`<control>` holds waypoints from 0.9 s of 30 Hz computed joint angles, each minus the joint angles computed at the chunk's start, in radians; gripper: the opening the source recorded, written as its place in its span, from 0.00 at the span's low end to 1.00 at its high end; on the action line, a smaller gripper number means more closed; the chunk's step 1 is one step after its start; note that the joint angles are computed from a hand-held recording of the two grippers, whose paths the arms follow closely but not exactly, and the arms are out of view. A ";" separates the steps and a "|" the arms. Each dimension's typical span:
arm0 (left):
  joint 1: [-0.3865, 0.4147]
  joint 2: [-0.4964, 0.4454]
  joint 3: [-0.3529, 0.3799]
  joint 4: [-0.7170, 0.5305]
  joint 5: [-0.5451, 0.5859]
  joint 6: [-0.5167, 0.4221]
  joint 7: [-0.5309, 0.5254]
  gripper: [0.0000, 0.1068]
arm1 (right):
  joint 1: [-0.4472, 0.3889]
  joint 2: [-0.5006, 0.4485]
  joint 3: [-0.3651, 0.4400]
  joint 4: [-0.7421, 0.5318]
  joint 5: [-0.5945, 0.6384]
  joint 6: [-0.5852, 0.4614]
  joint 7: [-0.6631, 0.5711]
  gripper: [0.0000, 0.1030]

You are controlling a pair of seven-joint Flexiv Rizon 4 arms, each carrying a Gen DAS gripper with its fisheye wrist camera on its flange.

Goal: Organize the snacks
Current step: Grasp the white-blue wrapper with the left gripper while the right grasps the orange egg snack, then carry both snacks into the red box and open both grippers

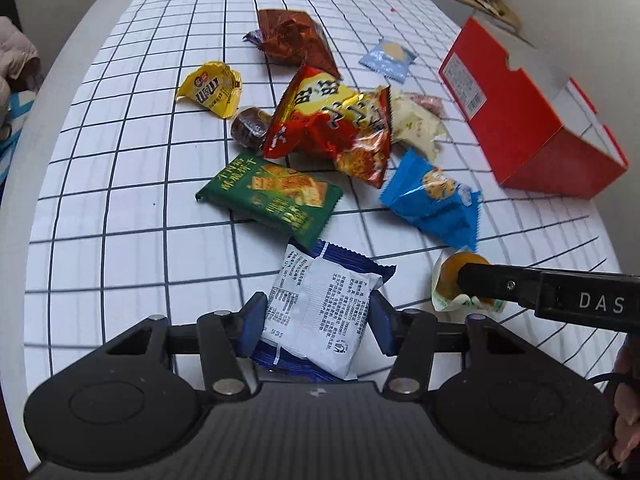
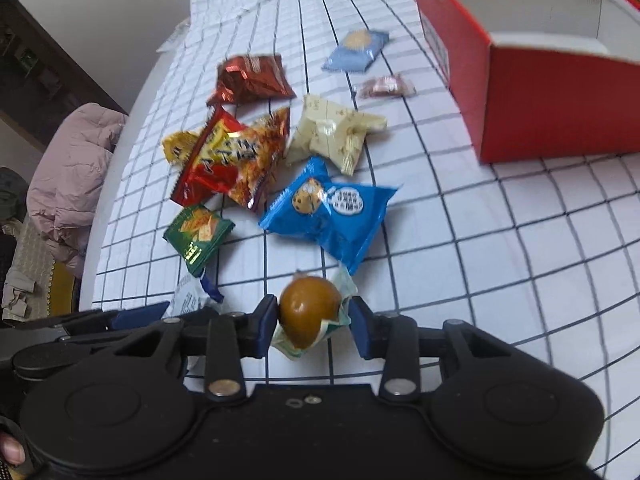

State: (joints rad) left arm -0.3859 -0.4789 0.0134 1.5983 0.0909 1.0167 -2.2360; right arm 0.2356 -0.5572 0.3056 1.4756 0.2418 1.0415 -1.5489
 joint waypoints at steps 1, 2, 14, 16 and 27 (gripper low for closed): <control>-0.007 0.002 0.003 -0.003 0.004 0.001 -0.012 0.50 | -0.005 0.006 0.003 0.005 0.003 0.012 -0.012 0.32; -0.013 0.005 0.004 -0.008 0.005 -0.004 -0.024 0.50 | -0.019 0.015 0.014 0.012 0.014 0.029 -0.039 0.28; -0.057 0.001 0.015 -0.064 0.063 -0.080 -0.156 0.50 | -0.081 0.019 0.025 -0.014 0.099 -0.041 -0.133 0.20; -0.060 0.002 0.014 -0.066 0.071 -0.083 -0.169 0.50 | -0.085 0.022 0.025 -0.011 0.107 -0.046 -0.161 0.20; -0.060 0.004 -0.003 -0.103 0.078 -0.095 -0.189 0.50 | -0.129 0.060 0.017 -0.017 0.194 -0.101 -0.255 0.17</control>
State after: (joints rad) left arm -0.4461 -0.4751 0.0108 1.4951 0.1685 0.9218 -2.4250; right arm 0.1068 -0.4974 0.3228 1.4584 0.4353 0.9401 -1.8041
